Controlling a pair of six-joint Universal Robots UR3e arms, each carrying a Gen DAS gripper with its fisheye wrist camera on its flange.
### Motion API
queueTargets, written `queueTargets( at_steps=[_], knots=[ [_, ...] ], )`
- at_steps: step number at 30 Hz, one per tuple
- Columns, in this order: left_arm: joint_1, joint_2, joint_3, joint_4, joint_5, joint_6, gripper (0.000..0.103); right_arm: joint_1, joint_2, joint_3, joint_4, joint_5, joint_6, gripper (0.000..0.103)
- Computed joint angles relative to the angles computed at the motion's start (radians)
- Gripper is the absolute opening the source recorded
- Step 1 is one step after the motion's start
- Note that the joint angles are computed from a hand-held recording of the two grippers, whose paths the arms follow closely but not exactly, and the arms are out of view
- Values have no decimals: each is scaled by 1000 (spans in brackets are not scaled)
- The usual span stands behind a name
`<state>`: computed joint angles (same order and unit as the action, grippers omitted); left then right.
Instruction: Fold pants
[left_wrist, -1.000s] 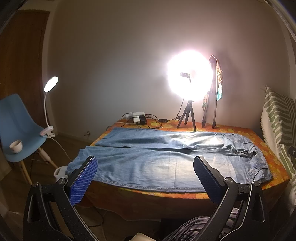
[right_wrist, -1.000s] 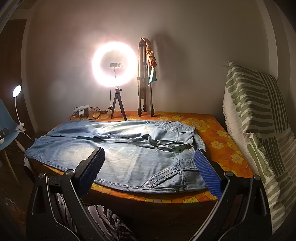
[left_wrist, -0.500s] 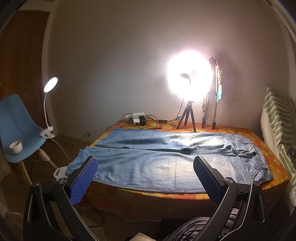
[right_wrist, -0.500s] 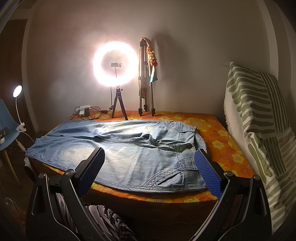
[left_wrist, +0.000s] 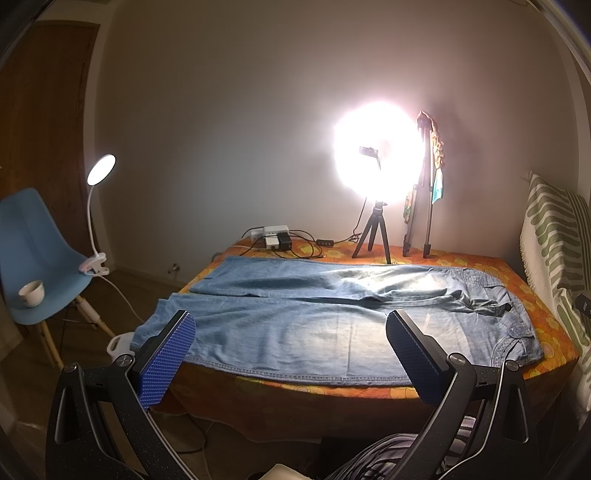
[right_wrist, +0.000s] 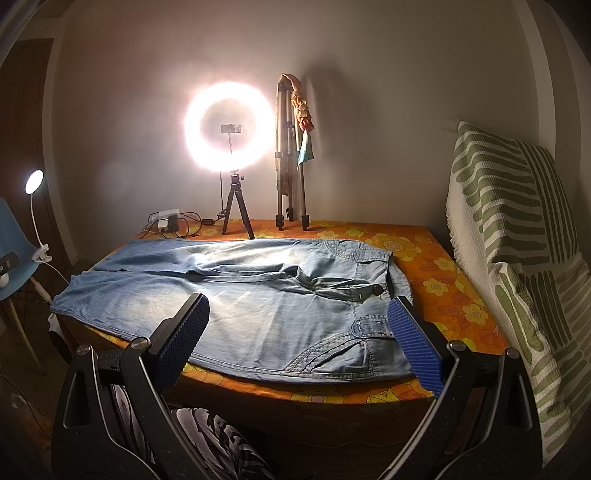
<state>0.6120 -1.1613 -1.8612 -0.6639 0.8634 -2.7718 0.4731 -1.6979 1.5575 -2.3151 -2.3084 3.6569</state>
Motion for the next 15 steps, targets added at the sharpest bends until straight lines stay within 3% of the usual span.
queueTargets(
  at_steps=[15],
  knots=[
    [-32, -31, 8, 38, 47, -12, 102, -8, 4, 8, -21, 12, -11, 99]
  ],
)
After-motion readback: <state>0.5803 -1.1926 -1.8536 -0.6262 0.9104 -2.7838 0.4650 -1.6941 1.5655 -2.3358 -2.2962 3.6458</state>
